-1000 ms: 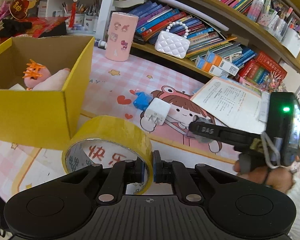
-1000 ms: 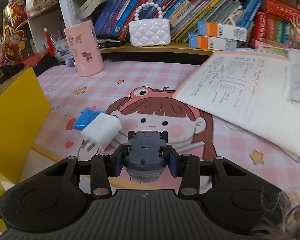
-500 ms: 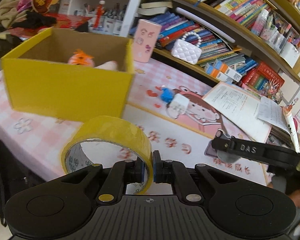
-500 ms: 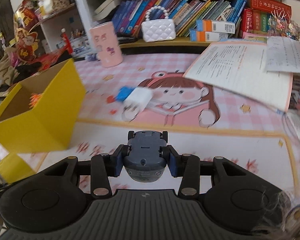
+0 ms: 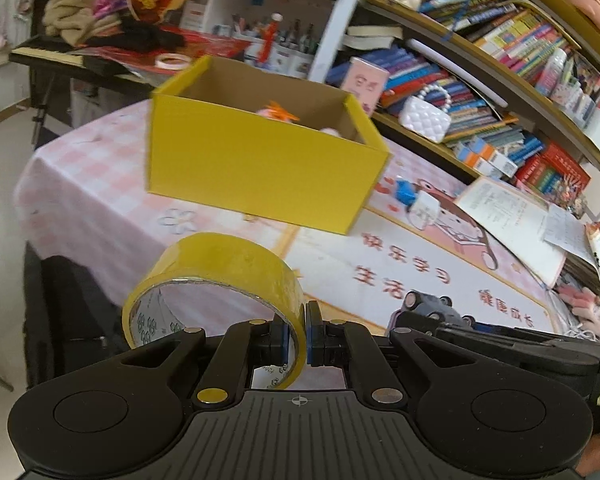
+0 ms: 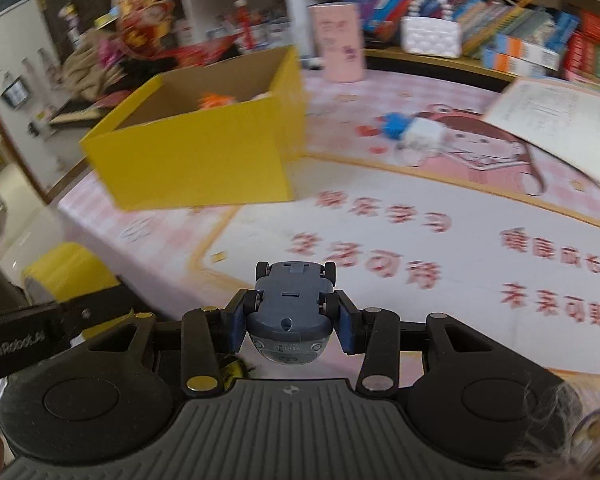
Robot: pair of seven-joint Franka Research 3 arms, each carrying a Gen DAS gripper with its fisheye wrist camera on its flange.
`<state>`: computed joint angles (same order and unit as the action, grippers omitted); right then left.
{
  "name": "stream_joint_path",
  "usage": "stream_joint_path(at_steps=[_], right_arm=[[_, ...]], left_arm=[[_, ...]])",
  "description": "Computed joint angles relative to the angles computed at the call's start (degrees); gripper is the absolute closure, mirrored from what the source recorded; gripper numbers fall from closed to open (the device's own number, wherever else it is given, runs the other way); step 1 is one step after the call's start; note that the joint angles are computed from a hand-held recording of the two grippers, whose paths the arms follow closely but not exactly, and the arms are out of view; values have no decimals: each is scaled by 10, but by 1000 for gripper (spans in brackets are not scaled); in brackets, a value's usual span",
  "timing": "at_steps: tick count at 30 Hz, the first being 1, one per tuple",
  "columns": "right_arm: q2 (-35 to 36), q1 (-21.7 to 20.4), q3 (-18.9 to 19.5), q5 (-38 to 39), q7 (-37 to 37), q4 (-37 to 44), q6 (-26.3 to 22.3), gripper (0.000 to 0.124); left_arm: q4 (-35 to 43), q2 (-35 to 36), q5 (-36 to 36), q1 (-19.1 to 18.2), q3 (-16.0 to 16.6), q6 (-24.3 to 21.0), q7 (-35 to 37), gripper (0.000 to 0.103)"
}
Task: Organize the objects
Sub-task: 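Carry the tape roll and grey toy car with both tools into the yellow box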
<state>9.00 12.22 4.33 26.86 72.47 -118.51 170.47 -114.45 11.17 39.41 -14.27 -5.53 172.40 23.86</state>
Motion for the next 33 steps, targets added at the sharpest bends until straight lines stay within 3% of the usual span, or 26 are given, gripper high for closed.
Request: stream_joint_path(at_steps=[5, 14, 23, 33], right_arm=[[-2, 18, 15, 2, -10, -4, 15, 83], [-2, 52, 14, -32, 24, -10, 38, 83], [0, 94, -19, -136, 127, -13, 54, 83], [3, 131, -68, -257, 249, -5, 67, 83]], left_arm=[[-42, -37, 57, 5, 19, 14, -51, 97], [-87, -76, 127, 52, 9, 39, -108, 97], [-99, -86, 179, 86, 5, 73, -142, 97], [-80, -77, 181, 97, 12, 115, -120, 97]])
